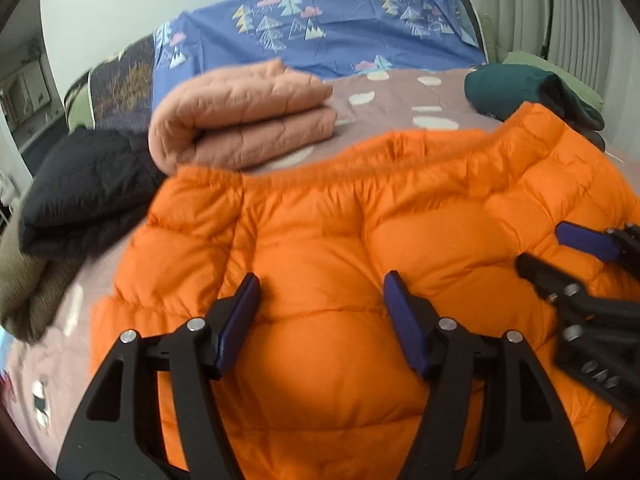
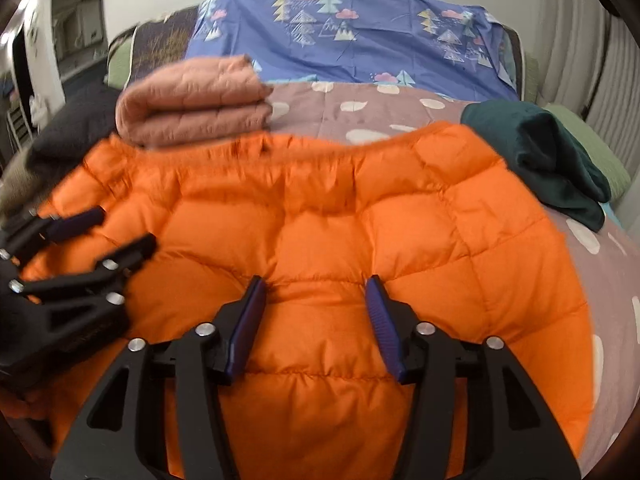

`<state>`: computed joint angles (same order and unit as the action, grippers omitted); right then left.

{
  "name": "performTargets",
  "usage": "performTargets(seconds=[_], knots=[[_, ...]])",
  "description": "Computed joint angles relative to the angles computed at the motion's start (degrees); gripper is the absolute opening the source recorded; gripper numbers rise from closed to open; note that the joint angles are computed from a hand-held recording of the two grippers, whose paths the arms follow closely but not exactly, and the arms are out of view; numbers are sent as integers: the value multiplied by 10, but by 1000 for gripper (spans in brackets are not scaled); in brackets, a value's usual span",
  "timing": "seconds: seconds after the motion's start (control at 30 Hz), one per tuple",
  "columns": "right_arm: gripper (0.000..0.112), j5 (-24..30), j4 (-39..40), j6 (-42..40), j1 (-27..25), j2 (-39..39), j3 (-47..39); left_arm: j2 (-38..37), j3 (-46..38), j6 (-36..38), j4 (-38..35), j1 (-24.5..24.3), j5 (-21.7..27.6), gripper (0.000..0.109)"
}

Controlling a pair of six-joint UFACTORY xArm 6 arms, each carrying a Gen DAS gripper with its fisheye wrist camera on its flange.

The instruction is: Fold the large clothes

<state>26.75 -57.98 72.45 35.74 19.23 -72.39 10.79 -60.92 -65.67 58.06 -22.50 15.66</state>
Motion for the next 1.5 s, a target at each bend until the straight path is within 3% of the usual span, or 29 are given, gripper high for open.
performTargets(seconds=[0.1,0.5,0.9,0.97,1.07,1.27,1.4,1.5], knots=[[55,14,-24,18,6,7,-5,8,1,10,-20,7,-13,68],[55,-11,-48,50,-2,8,6,16,-8,-51,56,3,1,68],[55,-18,-52,51,-3,-2,15,15,-7,-53,58,4,-1,68],[55,-27,-37,34,-5,-23,31,10,-3,-49,53,6,-6,68],[55,-28,-25,37,-4,-89,82,-29,31,-1,-9,11,-21,68],[55,39,-25,91,4,-198,196,-121,119,43,-49,7,-21,71],[56,-14,-31,124,-23,-200,238,-128,147,14,-26,10,-23,74],[57,-9,-37,121,-22,-171,218,-111,133,-11,0,3,-4,75]])
